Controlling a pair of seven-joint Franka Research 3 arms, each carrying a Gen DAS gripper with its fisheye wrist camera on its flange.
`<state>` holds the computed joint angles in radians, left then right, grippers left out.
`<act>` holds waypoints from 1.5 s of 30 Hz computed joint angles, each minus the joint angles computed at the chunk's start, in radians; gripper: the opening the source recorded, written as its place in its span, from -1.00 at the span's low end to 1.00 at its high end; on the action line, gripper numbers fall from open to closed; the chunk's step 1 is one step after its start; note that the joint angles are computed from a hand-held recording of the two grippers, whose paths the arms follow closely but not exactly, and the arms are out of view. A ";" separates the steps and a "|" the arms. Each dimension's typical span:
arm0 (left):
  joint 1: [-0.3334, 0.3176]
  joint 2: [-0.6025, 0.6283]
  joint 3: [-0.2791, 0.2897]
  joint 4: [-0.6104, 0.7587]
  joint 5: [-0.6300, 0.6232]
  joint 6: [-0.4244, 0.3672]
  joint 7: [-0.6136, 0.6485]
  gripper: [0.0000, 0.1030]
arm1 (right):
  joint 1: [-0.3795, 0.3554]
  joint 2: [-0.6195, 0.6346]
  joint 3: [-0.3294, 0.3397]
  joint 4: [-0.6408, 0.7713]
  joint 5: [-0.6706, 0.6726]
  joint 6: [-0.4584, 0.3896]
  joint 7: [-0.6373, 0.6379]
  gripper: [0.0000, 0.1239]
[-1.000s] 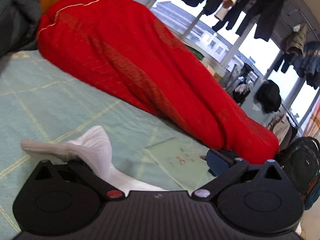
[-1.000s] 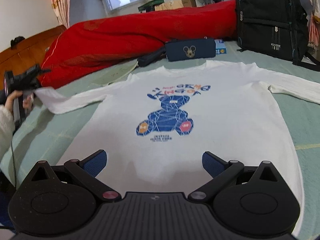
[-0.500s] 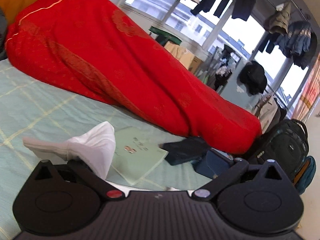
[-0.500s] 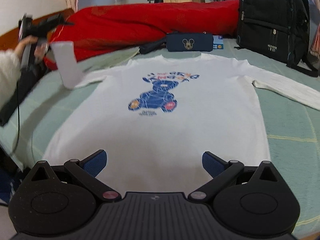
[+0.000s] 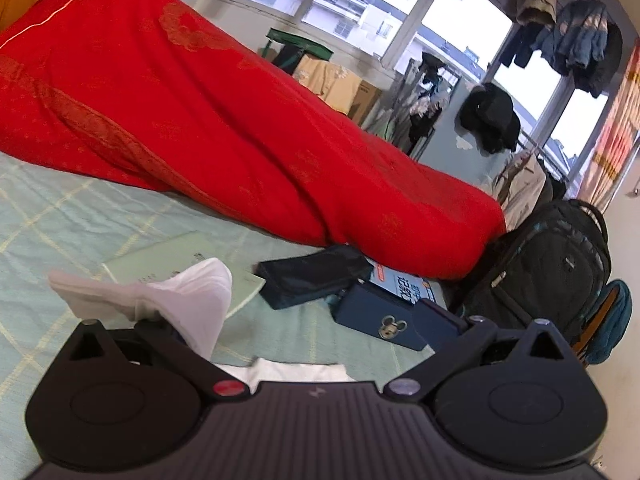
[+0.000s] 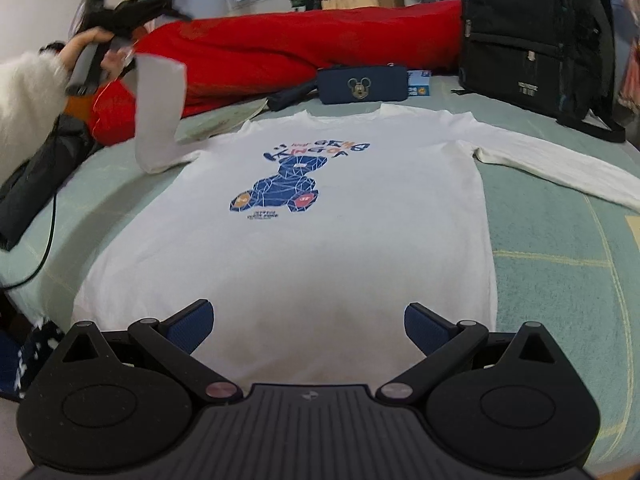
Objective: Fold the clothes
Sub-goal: 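Lift the sleeve with the left gripper and carry it across the shirt body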
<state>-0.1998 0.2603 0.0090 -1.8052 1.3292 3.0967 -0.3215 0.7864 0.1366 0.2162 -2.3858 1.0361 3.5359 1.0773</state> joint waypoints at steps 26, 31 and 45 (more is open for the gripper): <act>-0.191 0.348 -0.055 0.474 -0.655 -0.219 0.700 0.99 | -0.218 -0.004 0.026 -0.167 -0.774 0.087 0.658 0.66; -0.209 0.405 -0.077 0.570 -0.732 -0.267 0.819 0.99 | -0.229 -0.002 0.020 -0.172 -0.798 0.096 0.692 0.66; -0.287 0.612 -0.105 0.899 -0.884 -0.465 1.083 0.99 | -0.255 0.007 0.019 -0.184 -0.859 0.108 0.752 0.66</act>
